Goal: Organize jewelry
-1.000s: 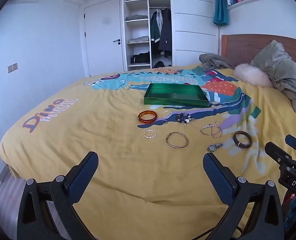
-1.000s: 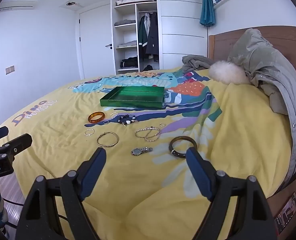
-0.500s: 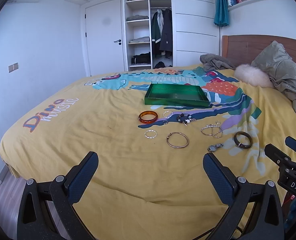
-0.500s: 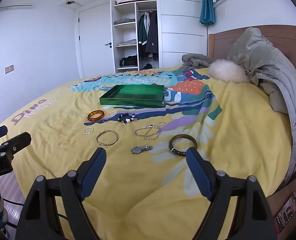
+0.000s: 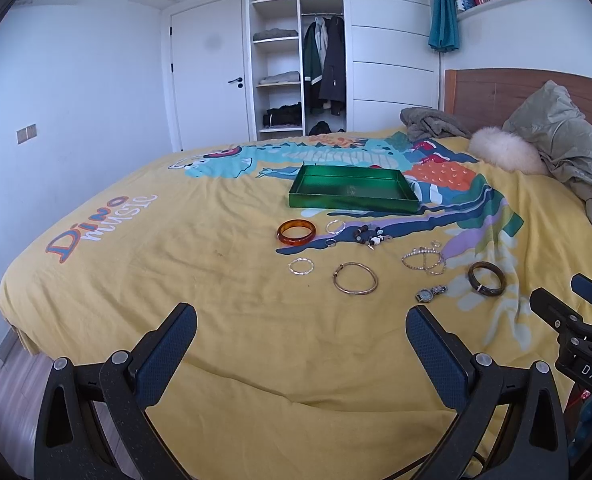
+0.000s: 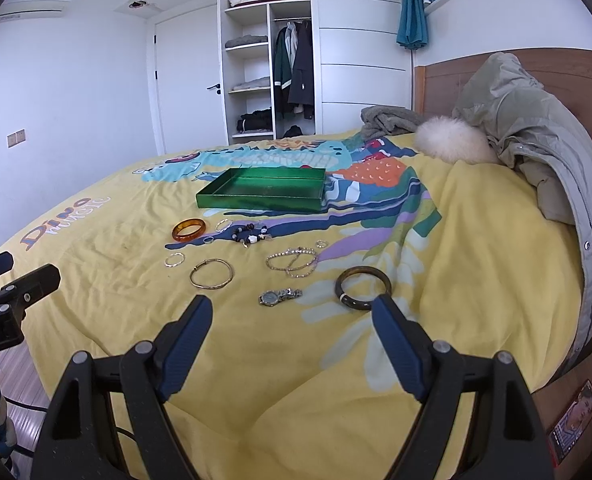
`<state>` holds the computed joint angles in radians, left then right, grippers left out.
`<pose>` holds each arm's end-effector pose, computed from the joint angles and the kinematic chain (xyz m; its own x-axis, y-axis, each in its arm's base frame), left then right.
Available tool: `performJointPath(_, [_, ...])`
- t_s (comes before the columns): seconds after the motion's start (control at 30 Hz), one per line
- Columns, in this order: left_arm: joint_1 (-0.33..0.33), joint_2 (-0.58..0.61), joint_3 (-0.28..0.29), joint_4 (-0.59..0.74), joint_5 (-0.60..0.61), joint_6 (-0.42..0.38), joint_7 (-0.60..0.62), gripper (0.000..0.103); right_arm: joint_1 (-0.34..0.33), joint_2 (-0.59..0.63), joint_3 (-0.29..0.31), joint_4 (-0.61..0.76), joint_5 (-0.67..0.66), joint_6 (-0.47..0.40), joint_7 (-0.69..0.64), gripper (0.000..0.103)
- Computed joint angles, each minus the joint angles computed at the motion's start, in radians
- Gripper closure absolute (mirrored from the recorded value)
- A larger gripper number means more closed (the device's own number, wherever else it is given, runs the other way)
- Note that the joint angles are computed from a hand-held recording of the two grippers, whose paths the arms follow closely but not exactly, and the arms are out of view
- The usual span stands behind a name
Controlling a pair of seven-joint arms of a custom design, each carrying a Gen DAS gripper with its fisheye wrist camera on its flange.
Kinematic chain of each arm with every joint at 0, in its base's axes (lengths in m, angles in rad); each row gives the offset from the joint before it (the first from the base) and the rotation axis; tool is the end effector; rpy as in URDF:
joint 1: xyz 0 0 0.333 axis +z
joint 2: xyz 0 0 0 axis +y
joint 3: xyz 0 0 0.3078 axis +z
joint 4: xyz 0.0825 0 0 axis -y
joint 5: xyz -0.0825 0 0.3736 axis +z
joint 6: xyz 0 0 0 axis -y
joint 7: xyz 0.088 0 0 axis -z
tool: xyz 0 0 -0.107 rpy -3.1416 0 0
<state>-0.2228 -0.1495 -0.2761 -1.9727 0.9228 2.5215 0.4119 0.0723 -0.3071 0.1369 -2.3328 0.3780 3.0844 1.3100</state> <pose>0.4792 -0.2804 0.6036 0.0848 -0.9955 -0.0432 -0.5292 -0.0082 -0.8484 0.4859 0.0795 0.5801 0.1630 -0.9841 -0.0707 -0.4939 -0.0194 -0.8693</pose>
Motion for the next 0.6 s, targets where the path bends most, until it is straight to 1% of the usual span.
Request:
performJointPath(0.4, [0.0, 0.012, -0.002, 0.007, 0.014, -0.003, -0.001, 0.0, -0.002, 0.004, 0.001, 0.004, -0.009, -0.007, 0.005, 0.021])
performJointPath(0.6, [-0.008, 0.036, 0.002, 0.027, 0.007, -0.009, 0.015, 0.0, 0.009, 0.02, -0.016, 0.015, 0.001, -0.013, 0.001, 0.021])
